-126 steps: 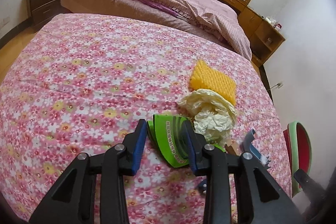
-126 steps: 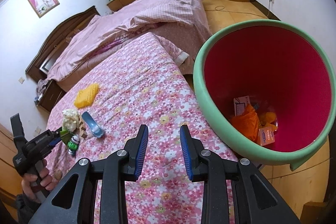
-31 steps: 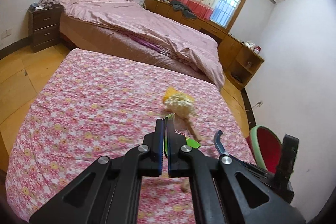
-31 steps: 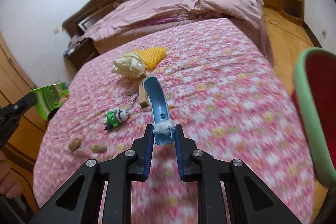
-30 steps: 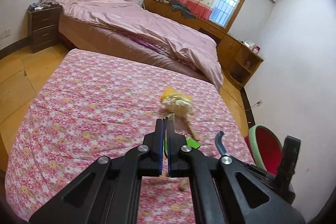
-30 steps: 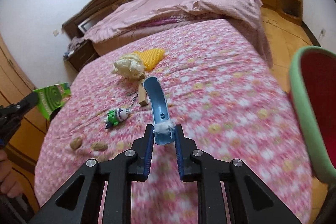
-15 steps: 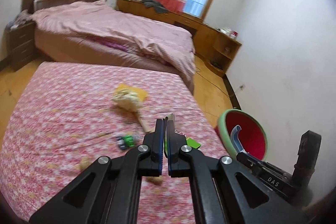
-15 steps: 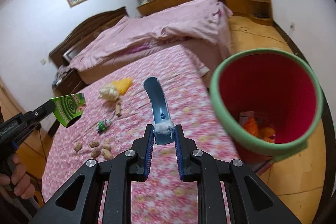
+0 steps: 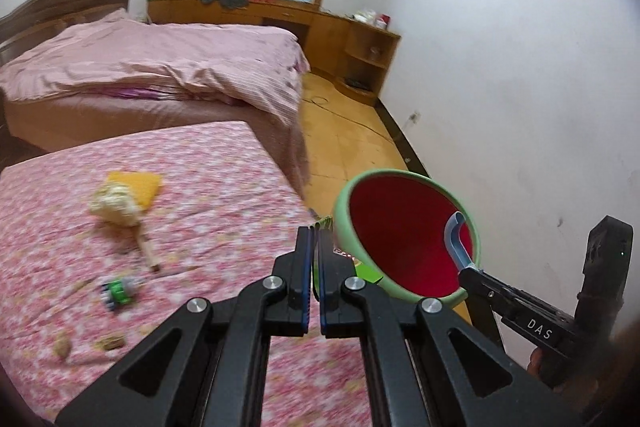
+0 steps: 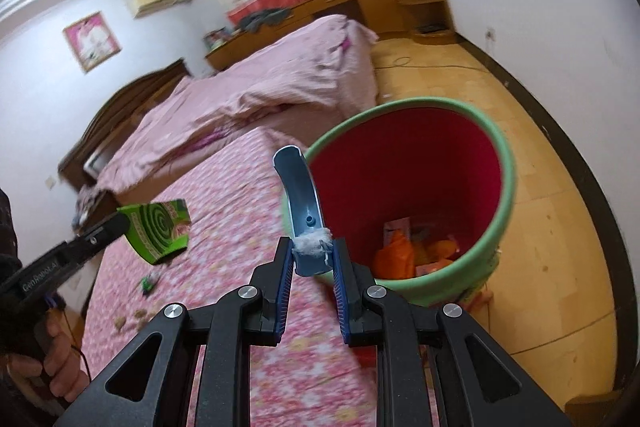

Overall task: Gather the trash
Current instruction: 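Carry both items over the red bin and open both tools to drop them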

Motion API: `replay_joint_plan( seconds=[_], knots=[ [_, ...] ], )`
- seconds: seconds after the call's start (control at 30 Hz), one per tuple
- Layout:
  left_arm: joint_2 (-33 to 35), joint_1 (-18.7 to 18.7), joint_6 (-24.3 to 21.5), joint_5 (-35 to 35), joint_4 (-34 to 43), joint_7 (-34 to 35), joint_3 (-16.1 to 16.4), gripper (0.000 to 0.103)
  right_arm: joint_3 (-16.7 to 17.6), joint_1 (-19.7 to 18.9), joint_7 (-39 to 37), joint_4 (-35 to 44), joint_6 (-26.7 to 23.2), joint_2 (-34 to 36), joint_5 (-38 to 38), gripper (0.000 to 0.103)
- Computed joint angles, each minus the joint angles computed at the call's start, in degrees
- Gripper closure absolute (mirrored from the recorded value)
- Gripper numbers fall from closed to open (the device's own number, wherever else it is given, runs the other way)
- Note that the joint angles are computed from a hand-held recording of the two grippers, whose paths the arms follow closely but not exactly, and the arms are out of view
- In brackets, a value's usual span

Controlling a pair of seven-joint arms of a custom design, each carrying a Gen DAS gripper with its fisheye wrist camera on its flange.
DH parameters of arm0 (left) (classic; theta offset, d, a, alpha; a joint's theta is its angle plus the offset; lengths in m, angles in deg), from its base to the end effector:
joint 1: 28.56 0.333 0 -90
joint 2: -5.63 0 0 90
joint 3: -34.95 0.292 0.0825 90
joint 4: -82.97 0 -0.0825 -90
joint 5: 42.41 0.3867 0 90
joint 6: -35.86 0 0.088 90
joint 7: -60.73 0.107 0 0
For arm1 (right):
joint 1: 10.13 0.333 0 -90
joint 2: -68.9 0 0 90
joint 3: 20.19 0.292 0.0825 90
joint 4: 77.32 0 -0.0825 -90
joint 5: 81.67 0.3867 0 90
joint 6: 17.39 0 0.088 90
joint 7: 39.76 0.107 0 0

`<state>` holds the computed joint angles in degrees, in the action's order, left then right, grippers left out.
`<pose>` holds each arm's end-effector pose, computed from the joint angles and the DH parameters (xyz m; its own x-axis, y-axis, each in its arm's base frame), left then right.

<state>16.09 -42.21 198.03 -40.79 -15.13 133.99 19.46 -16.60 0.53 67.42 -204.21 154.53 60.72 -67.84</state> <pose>0.5861 -0.3119 0.5717 -0.3200 -0.9128 0.2537 -0.6400 0.0108 -0.7683 0.5431 0.1216 0.5249 -0.0624 -0.9046 -0.4217 -0.6336 0.3624 -0.6835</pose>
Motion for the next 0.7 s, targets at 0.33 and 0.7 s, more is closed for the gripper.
replay_joint_plan(
  seconds=[0.33, 0.7],
  knots=[
    [15.20, -3.35, -7.98, -0.12, 18.87, 4.89, -2.71, 0.102, -0.83, -2.53, 4.70, -0.45, -0.57, 1.28, -1.54, 0.082],
    [21.01, -5.62, -15.86, -0.14, 27.39, 7.44, -1.75, 0.072, -2.31, -1.62, 2.43, -0.57, -0.18, 2.13, 3.42, 0.080]
  ],
)
